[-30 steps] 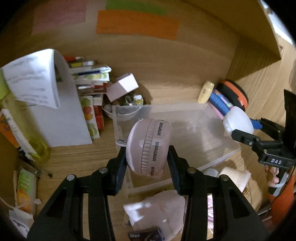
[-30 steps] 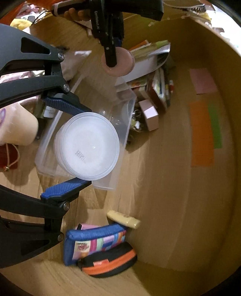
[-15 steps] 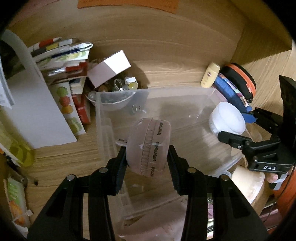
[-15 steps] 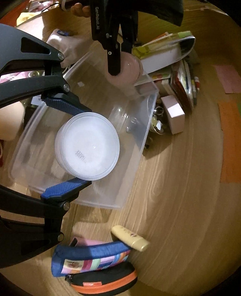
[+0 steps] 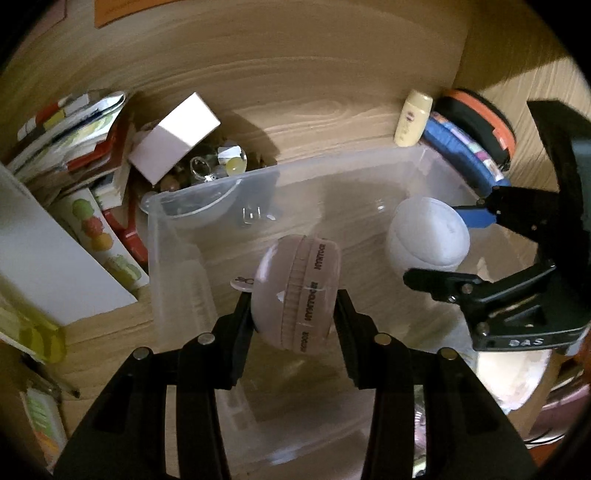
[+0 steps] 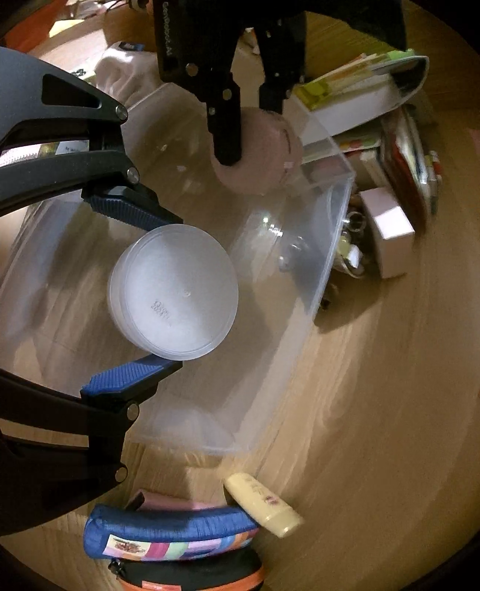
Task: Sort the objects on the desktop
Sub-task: 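Carry the pink speaker and white container into the clear box and release both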
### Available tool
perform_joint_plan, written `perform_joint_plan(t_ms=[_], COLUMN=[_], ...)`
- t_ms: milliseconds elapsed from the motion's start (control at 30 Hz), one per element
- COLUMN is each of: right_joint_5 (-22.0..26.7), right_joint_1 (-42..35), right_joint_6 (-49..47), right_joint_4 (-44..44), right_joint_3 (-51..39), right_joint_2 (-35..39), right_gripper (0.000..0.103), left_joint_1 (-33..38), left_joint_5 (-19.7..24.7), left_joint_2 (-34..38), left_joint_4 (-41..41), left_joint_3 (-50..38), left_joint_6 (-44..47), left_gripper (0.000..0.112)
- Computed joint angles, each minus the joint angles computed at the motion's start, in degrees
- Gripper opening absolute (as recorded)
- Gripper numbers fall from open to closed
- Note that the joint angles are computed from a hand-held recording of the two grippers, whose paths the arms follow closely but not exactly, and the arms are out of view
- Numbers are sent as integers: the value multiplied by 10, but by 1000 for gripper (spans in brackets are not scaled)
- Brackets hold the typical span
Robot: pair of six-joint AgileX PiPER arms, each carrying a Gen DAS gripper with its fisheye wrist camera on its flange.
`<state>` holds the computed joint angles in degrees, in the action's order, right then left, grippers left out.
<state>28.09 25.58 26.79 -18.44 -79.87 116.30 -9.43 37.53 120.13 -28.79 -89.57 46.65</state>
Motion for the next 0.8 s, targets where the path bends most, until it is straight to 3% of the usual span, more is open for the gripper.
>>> perform_joint_plan(t_ms=[333,600,800], right_joint_5=[51,56,58], right_joint_1=[-5,34,60], right_joint_6=[-71,60,181], right_joint_4=[68,-75,-180], right_joint_3=[-51,-28,20], right_joint_2=[28,7,-35], right_gripper=[63,67,74], left_joint_1=[-1,13,28], left_joint_5=[9,8,-18], left_joint_2=[7,-23,-78], left_joint_4=[19,-28,-79], left_joint_3=[-16,12,72], left_joint_6=[-14,25,67], left_gripper=[42,44,59])
